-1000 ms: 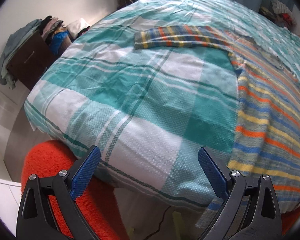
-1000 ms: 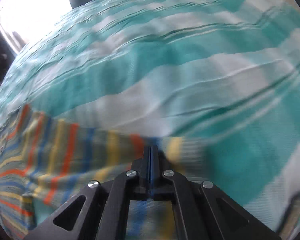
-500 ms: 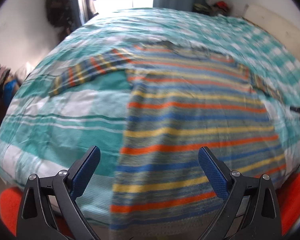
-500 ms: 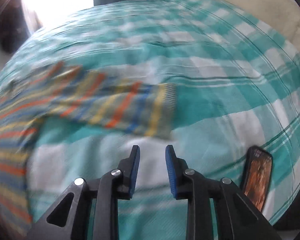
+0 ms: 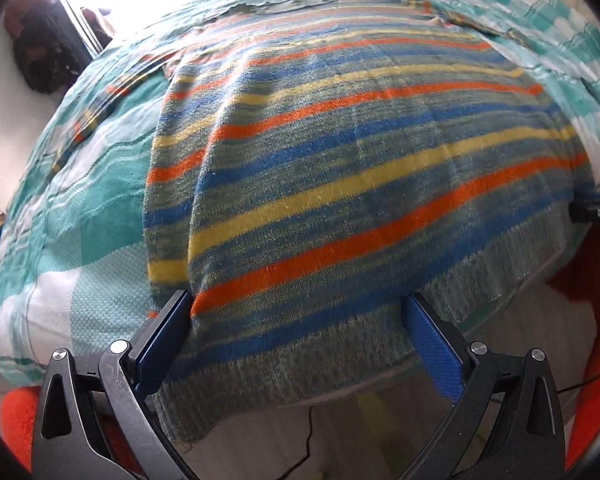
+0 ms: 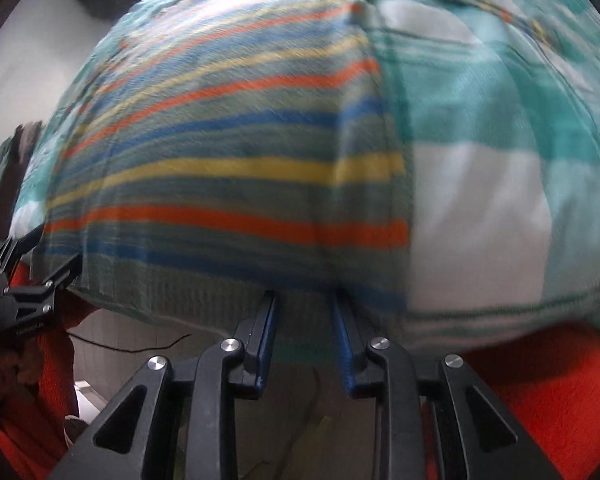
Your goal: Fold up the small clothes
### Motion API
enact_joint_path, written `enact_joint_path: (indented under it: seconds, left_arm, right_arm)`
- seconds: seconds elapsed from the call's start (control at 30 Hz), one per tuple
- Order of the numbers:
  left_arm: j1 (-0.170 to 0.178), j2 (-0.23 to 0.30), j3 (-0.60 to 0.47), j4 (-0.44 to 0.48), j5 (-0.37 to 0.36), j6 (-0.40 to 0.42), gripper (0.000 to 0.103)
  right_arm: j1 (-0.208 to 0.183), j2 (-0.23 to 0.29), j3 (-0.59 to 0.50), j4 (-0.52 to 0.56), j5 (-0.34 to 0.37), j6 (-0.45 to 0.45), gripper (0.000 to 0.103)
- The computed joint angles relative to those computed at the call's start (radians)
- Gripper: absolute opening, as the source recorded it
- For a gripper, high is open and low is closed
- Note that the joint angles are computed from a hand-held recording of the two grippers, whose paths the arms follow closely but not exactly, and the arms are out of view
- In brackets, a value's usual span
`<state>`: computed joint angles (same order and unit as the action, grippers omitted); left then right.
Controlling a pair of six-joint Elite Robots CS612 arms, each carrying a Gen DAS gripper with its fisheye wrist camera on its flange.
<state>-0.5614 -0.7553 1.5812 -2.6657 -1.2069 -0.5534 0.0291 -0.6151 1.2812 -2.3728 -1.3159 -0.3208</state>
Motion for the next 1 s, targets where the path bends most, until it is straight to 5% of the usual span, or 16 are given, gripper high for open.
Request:
enact_joint_path:
  seconds: [0.13, 0.27, 0.43, 0.5, 0.63, 0.7, 0.77, 0.87, 1.0]
  left_arm:
    - [0.003, -0.023, 0.014, 0.014, -0.056, -0.023, 0.101]
    - [-0.004, -0.075, 0.074, -0.036, -0.087, -0.068, 0.101]
    - [-0.004, -0.096, 0.089, -0.143, 0.006, -0.136, 0.101]
    - [0.01, -0.07, 0.053, -0.134, 0.022, -0.147, 0.101]
    - [0.034, -0.002, -0.02, -0.084, 0.027, -0.176, 0.101]
    - [0.037, 0.023, -0.035, -0.049, 0.008, -0.172, 0.102]
    - [0.022, 0.03, -0.005, -0.125, 0.059, -0.145, 0.103]
    - [0.024, 0.03, 0.002, -0.136, 0.044, -0.145, 0.103]
    - [0.026, 0.033, 0.0, -0.135, 0.038, -0.145, 0.103]
  right_arm:
    - [0.015, -0.035, 0.06, -0.058, -0.054, 0.03, 0.029]
    - [0.02, -0.068, 0.124, -0.16, -0.116, 0.076, 0.043]
    - [0.031, -0.091, 0.167, -0.432, -0.103, 0.11, 0.053]
    - [0.044, -0.082, 0.158, -0.518, -0.068, 0.098, 0.07]
    - [0.076, -0.017, 0.081, -0.55, -0.004, 0.088, 0.072]
    - [0.092, 0.02, 0.05, -0.517, -0.03, 0.047, 0.072]
    - [0.106, 0.055, 0.03, -0.481, -0.067, 0.003, 0.078]
    - [0.119, 0.061, 0.062, -0.593, -0.112, -0.068, 0.082]
    - [0.131, 0.063, 0.045, -0.558, -0.16, -0.043, 0.085]
